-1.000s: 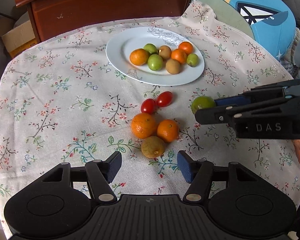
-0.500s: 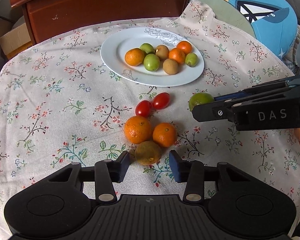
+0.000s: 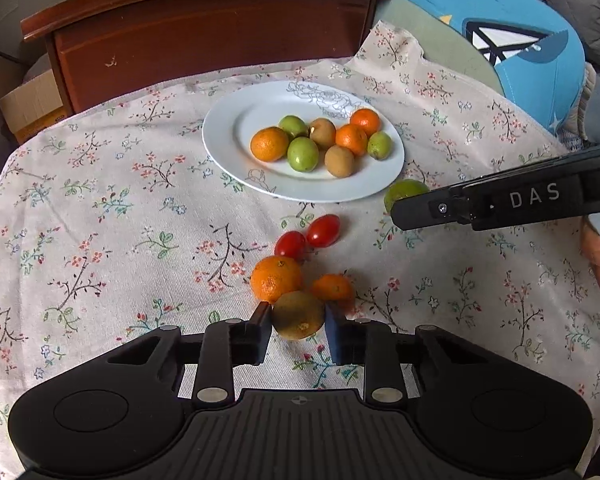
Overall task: Organize fruits
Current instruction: 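Set the kiwi on the plate with the left tool while the right tool places the lime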
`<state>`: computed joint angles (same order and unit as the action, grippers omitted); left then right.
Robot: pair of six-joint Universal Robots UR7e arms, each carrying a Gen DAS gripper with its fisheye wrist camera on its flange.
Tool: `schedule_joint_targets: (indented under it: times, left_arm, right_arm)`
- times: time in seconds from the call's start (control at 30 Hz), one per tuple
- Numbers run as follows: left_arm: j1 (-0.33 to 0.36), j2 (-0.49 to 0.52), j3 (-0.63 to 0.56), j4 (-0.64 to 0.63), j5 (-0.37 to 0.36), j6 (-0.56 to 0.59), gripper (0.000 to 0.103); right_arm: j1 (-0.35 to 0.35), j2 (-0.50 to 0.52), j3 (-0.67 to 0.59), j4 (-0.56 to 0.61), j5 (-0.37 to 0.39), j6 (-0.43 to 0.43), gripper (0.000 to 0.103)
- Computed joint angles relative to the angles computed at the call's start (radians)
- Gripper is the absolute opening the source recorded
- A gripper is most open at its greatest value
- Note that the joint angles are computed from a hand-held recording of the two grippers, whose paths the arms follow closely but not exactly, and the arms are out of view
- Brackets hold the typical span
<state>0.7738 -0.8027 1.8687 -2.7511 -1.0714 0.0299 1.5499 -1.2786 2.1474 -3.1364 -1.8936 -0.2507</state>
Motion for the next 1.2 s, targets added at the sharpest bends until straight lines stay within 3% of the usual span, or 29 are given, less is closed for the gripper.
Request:
schedule_joint_targets:
  times: [0.43, 1.2]
  left_arm:
    - [0.029, 0.034, -0.085, -0.096, -0.022, -0.008, 0.026]
    - [0.111, 0.223, -0.307, -0.102, -0.119, 0.010, 0.026]
  right_arm:
    - [-0.033, 0.010, -0.057, 0.007, 0.031, 0.046, 0.032]
    - [-0.062, 0.124, -0.145, -0.030, 0.000, -0.001, 0.032]
